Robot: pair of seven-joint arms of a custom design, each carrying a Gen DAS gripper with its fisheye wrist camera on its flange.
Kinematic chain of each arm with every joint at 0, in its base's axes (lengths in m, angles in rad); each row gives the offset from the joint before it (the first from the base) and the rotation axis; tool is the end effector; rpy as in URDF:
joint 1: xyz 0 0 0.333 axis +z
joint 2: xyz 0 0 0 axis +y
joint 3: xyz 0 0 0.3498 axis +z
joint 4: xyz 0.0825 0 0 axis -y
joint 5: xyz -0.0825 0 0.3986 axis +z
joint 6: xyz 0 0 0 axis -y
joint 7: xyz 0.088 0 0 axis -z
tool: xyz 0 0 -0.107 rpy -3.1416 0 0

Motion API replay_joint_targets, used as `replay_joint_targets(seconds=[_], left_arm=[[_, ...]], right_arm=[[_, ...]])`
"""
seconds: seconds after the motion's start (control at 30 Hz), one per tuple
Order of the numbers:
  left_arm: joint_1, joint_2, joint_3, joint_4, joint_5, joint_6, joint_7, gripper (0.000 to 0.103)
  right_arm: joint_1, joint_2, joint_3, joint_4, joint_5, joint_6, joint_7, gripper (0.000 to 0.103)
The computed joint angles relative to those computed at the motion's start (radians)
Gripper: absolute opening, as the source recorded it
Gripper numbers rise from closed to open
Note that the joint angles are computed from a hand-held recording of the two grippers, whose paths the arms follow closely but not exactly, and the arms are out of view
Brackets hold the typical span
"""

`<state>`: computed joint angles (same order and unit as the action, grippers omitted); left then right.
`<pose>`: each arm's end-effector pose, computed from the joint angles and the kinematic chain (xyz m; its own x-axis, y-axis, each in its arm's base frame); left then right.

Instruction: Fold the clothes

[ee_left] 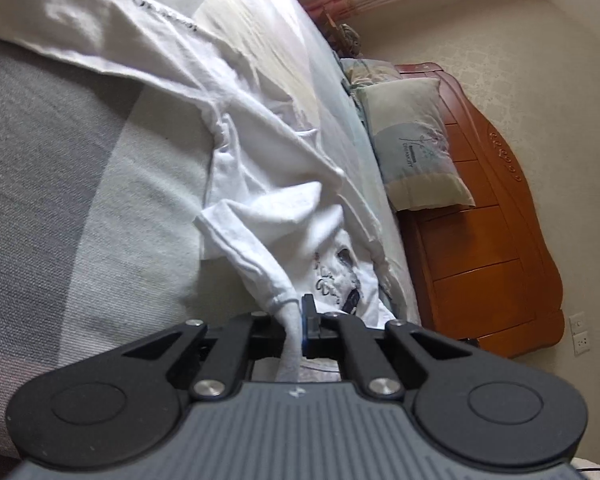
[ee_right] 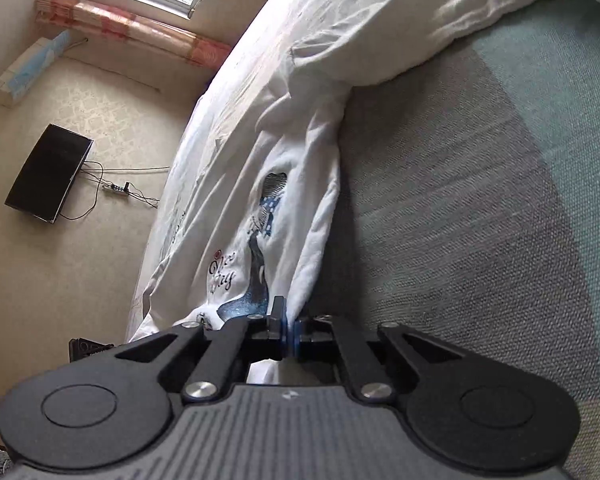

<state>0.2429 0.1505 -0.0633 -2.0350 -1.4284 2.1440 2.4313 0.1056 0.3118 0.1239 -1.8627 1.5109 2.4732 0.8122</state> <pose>0.6090 0.0694 0.4236 -0.0909 -0.5162 0.8516 -0.8504 -0.4047 -0.3361 0.6592 0.1443 0.4051 0.0830 -0.5463 -0.8334 -0.8790 0.3538 -0.3195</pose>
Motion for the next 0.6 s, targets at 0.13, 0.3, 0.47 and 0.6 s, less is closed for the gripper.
replay_joint_targets(seconds=[0.13,0.3,0.47,0.6], left_arm=[[0.008,-0.065,0.013,-0.031,-0.012,-0.077,-0.004,0.003],[-0.017,-0.067,0.029,-0.059,0.144,-0.022,-0.173,0.003],[-0.029,0.006,0.016,-0.052,0.278,0.067,-0.336,0.003],[-0.012,0.023,0.003,-0.031,0.312,0.032,-0.357,0.005]], right_arm=[[-0.008,-0.055,-0.009,0.01,0.014,-0.015,-0.03,0.004],[0.004,-0.116,-0.043,-0.029,-0.12,-0.003,0.091,0.004],[-0.019,-0.082,-0.048,-0.095,-0.097,-0.063,0.159,0.046],[-0.015,-0.101,-0.041,-0.153,-0.03,-0.035,0.098,0.056]])
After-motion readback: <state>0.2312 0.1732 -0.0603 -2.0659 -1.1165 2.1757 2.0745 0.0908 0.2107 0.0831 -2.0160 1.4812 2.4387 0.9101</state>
